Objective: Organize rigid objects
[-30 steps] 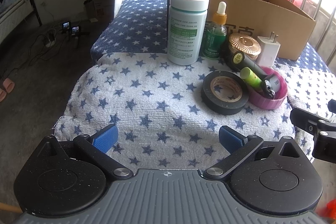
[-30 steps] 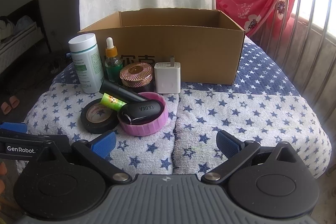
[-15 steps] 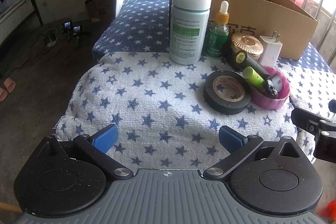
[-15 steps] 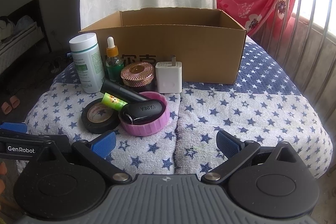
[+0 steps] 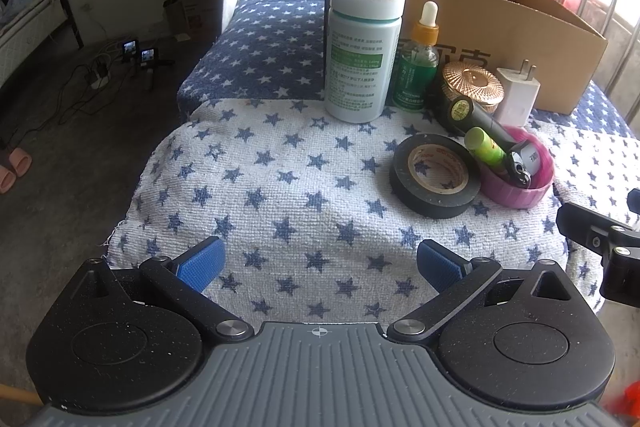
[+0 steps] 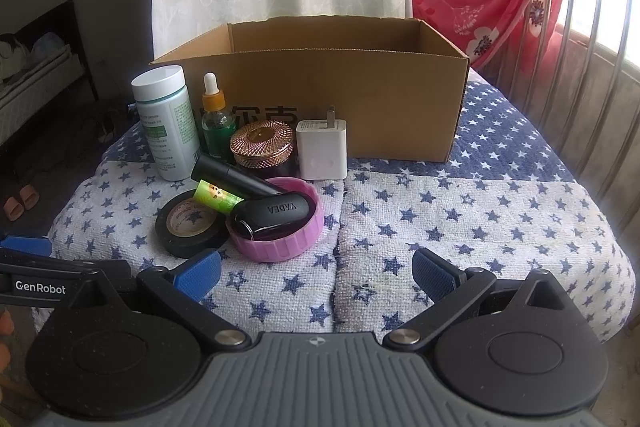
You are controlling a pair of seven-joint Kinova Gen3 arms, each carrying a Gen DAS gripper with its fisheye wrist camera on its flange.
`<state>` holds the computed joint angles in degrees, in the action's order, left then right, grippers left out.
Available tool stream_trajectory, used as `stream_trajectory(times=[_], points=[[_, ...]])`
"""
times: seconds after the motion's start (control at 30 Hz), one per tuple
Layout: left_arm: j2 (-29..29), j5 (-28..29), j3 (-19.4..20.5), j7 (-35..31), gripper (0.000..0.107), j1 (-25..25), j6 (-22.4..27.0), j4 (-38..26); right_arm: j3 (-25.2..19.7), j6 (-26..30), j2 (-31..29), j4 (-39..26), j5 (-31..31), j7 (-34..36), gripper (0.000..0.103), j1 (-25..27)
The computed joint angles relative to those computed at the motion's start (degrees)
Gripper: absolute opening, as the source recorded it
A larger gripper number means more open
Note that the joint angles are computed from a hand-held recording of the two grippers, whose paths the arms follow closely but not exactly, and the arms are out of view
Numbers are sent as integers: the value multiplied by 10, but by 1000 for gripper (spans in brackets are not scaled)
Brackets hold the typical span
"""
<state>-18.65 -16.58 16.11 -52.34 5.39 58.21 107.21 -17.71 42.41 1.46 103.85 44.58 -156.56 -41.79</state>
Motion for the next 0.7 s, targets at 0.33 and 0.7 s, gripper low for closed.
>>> stream_trajectory(times=[0.33, 0.7], points=[[0, 1, 0, -1, 103, 0, 0, 0, 3, -15, 0, 2, -6, 6, 103, 4], [-47, 48, -32, -61, 103, 16, -136, 61, 10, -135, -33, 66, 76, -43, 103, 46]])
